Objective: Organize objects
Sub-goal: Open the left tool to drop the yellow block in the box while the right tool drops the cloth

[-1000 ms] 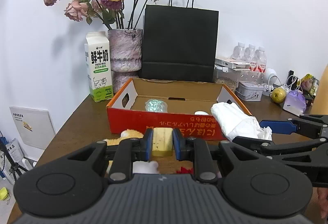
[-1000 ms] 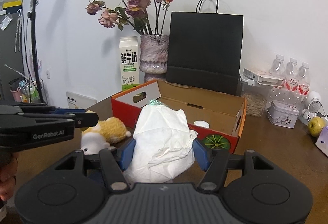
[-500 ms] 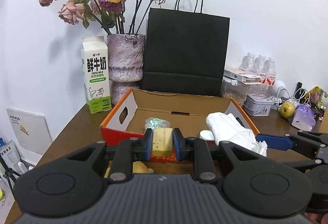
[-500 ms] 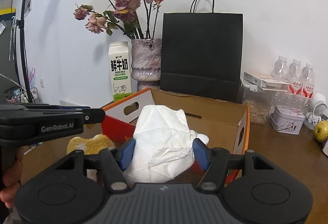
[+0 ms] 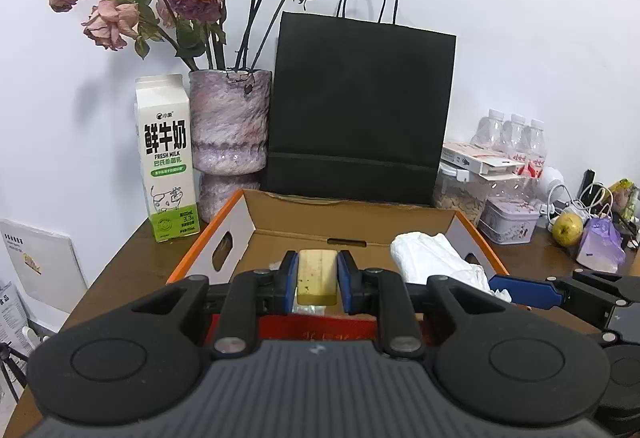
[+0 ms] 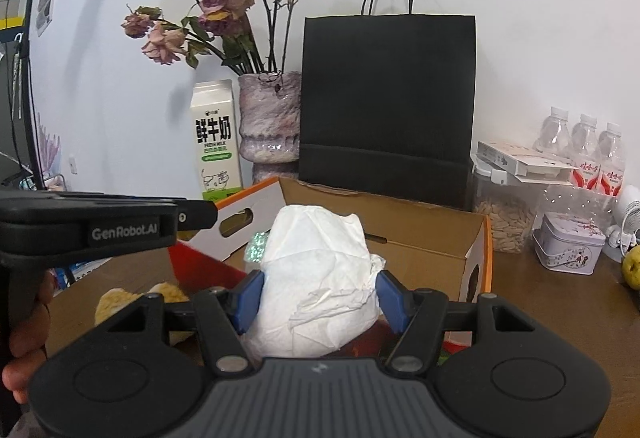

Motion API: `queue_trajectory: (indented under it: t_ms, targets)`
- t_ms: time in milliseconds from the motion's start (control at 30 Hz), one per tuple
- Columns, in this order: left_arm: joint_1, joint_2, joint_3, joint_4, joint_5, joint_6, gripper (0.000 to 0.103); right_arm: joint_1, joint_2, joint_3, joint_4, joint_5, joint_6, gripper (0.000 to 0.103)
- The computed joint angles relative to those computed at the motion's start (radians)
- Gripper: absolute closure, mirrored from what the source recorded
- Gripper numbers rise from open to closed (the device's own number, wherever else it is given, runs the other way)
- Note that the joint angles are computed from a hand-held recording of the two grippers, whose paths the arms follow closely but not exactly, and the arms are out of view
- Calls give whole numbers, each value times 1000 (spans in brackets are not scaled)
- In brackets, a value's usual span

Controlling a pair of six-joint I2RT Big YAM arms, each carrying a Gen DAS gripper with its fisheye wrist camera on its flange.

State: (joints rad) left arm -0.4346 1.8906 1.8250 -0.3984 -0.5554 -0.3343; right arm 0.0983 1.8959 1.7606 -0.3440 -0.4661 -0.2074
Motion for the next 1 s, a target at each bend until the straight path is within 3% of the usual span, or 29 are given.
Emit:
queue_trajectory:
  t_ms: [1000]
  targets:
    - [90,248,383,-122,97,60,82,17,252,396,-137,36,16,43]
